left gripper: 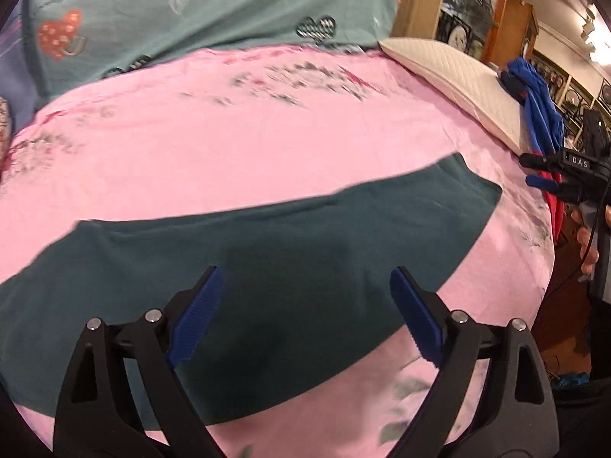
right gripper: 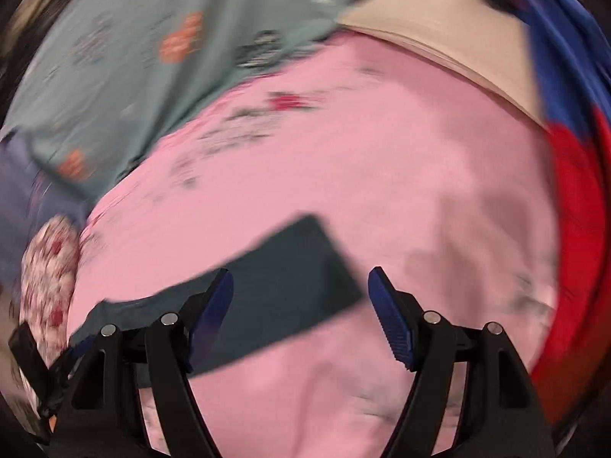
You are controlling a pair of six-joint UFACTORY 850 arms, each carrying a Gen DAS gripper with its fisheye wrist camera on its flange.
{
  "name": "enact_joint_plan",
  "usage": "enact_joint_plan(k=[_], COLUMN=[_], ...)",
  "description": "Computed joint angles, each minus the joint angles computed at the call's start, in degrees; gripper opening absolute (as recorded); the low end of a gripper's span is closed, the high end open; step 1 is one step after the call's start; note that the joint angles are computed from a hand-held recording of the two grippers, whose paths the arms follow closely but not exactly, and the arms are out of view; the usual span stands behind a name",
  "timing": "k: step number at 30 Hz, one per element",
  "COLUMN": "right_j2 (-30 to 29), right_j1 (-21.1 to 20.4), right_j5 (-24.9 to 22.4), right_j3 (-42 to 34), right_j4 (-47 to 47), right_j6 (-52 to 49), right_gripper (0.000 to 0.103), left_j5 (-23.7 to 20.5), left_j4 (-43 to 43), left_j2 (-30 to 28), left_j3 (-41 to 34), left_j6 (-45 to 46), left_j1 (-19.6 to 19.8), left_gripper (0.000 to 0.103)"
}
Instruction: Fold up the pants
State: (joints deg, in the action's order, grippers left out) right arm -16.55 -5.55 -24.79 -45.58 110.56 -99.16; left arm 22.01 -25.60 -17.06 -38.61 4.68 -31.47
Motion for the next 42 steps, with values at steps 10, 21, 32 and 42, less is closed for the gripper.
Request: enact_joint_plan(k=[10,21,32,42], right_j2=[-6.8,-5.9,-0.1,-11.5], right_j1=[-0.3,0.6,19.1,33.7], right_j5=[-4.7,-6.5,-11.4,-6.2], right_j3=[-1.8,-1.0,-2.9,-10.9], right_j4=[-1.7,1.0,-6.4,-14.3], right_j6=[-2.0,-6.9,-7.5,-0.8], right_gripper=[0.05,0.008,0.008,0.004], left_j5=[-3.2,-3.4,2.8,3.7], left_j4=[-17.4,-15.6,-16.7,-10.6], left_j2=[-6.6,-7.1,4.1,8.3], left_j3=[-6.2,-6.4,5.7,14.3], left_j6=[13.1,11.4,6.1,-3.8], left_j1=[-2.1,-1.8,2.9,10.1], left_gripper=[0.09,0.093,0.093,0.093])
